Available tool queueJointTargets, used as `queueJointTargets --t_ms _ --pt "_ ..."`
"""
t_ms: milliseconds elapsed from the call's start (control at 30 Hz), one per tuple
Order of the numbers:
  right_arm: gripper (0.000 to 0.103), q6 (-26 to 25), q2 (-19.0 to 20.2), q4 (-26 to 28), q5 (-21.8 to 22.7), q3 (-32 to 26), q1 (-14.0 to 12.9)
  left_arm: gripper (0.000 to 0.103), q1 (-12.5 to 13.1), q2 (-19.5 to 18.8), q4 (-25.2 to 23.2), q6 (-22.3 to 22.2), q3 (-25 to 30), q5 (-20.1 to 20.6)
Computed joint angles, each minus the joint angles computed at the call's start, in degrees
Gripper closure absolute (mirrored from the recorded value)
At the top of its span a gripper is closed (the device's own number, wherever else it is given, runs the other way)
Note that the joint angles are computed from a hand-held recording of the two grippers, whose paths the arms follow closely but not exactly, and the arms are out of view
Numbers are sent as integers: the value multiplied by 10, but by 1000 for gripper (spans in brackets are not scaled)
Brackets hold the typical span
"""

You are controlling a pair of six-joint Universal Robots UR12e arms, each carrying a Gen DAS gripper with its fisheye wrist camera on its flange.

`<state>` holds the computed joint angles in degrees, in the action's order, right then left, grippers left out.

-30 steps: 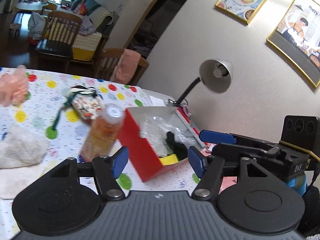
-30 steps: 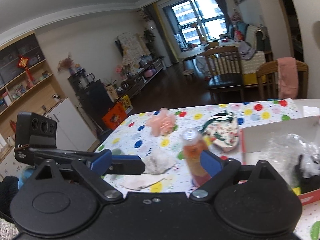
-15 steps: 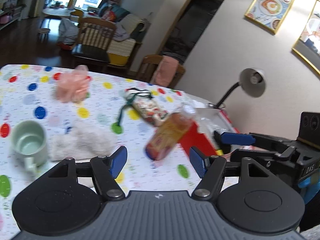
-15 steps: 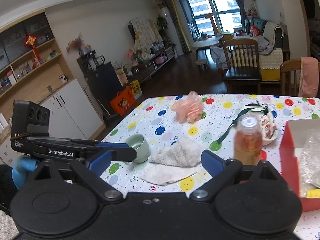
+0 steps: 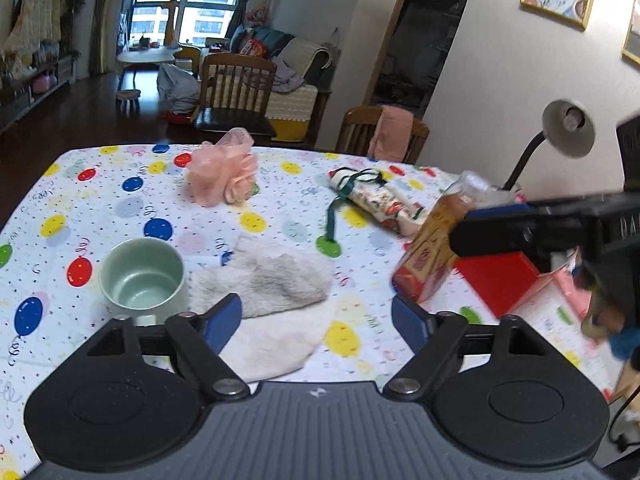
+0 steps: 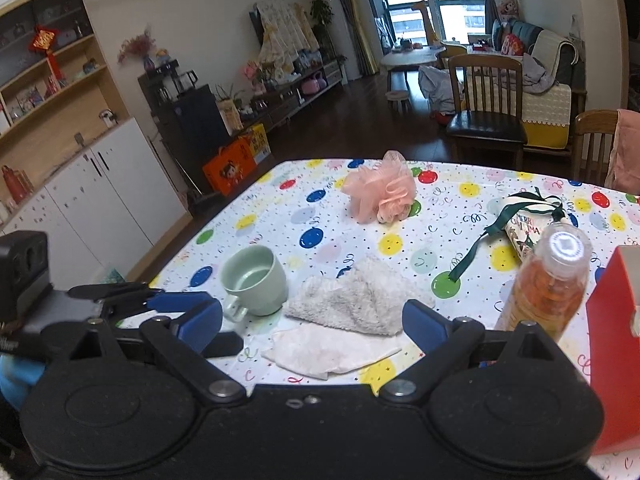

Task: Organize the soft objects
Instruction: 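Move both tools back over the table toward the grey towel and white cloth, then grasp the grey fuzzy towel with the right tool while the left tool grasps the white cloth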

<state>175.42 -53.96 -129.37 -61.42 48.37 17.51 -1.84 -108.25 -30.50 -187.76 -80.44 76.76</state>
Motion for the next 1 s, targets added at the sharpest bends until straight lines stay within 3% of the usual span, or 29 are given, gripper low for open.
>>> queueJointTargets --t_ms 300,400,567,667,867,1000 --pt "6 -21 58 62 -31 -84 15 19 -8 -16 8 4 -11 43" --pt "6 -35 81 87 -39 -115 19 9 -12 -24 17 3 -12 59" --pt "6 -45 117 128 -56 -167 25 8 -14 -36 11 -10 -7 70" --pt "6 -52 136 152 -62 -196 28 1 -14 -44 15 -9 -5 72" --pt "6 -62 176 198 -82 -261 34 1 -18 -62 -15 -2 13 83" --pt "7 -61 203 228 -94 -305 38 1 -22 -73 -6 5 17 93"
